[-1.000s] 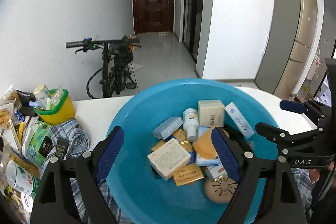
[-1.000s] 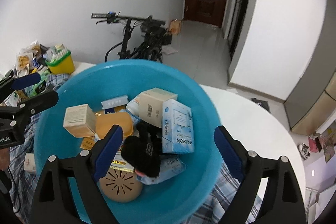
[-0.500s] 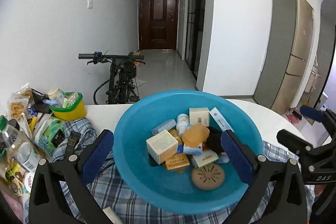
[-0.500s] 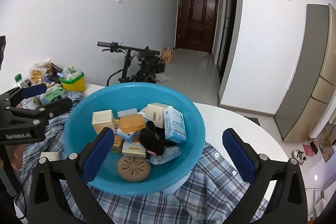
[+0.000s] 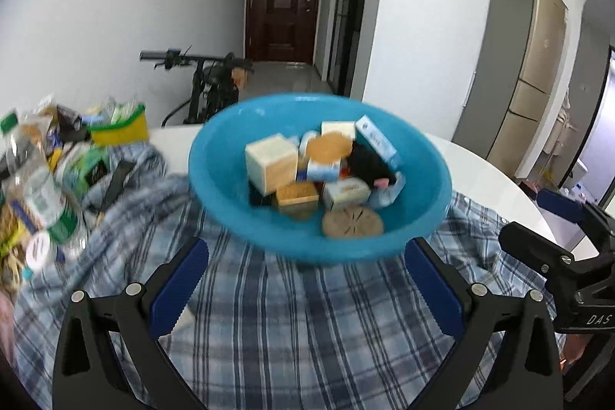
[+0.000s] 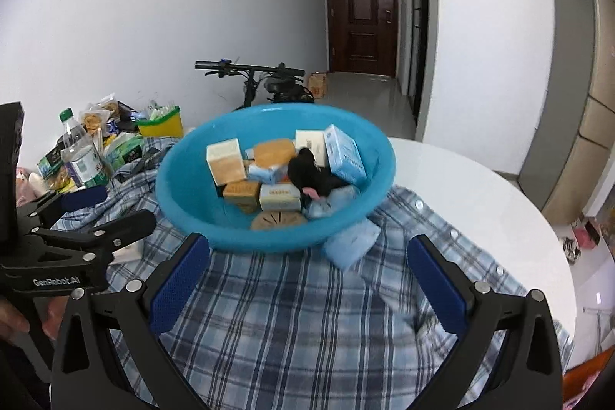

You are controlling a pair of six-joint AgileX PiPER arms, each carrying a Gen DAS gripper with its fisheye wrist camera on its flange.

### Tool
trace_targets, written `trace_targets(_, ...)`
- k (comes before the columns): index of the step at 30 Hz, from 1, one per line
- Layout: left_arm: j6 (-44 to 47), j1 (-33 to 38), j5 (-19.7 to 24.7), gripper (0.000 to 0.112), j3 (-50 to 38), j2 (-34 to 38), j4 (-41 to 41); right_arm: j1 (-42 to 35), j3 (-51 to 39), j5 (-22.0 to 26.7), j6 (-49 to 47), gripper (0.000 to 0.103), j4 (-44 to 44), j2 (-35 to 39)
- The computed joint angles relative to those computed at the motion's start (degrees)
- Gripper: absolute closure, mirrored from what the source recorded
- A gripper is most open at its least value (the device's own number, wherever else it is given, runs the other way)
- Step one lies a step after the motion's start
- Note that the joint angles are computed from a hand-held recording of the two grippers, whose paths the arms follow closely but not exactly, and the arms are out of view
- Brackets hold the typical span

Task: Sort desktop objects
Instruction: 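Raise both tools out of the basin and pull back from it, then move the left gripper to the white Shirriya tissue pack and close on it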

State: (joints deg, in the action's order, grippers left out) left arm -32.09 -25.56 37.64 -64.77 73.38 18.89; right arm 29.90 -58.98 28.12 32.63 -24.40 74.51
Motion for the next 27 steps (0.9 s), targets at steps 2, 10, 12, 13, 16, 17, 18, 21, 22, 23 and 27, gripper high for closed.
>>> trace_targets(2,-4.3,-0.6,-1.5,0.009,2.9,-1.5,2.6,0.8,2.3,-0.4,6.7,0.001,-5.4,-0.9)
trace_targets(10,-19.7,-6.2,-3.6,0.009,13.2,-7.6,16.6,2.1,8.6,-1.4,17.0,0.001,-12.1,-3.1)
trace_targets(12,-21.3,-7.5,-2.9,0.009,14.0,-8.1,18.3,3.7,10.2,-1.1,23.2,0.001,-17.5,-4.1)
trace_targets(13,-23.0,-8.6,-2.8,0.009,15.1,-9.0,20.0,5.2,11.1,-0.3,27.7,0.001,-22.0,-4.7)
trace_targets(16,-28.7,-12.1,-1.1,0.009,16.7,-10.3,26.1,9.0,12.8,1.9,36.1,0.001,-31.1,-5.9)
trace_targets(17,-30.6,-13.1,-0.3,0.009,17.1,-10.5,28.1,10.2,13.5,2.1,38.6,0.001,-33.9,-6.5)
trace_targets(18,-32.7,-14.5,1.4,0.009,17.2,-10.6,30.2,11.2,14.3,2.2,40.6,0.001,-36.0,-7.1)
trace_targets(21,-39.2,-19.7,6.3,0.009,18.5,-12.0,36.2,13.7,17.2,1.4,46.9,0.001,-41.1,-9.6)
trace_targets(22,-41.0,-20.9,6.9,0.009,19.3,-13.0,37.5,14.4,18.1,1.2,49.0,0.001,-42.6,-10.4)
trace_targets(23,-42.4,-21.8,7.2,0.009,19.9,-13.7,38.6,15.2,19.0,1.3,50.9,0.001,-43.8,-11.2)
trace_targets(27,-47.6,-26.1,9.3,0.009,22.5,-15.7,42.9,17.1,22.7,0.8,57.5,0.001,-49.8,-13.5)
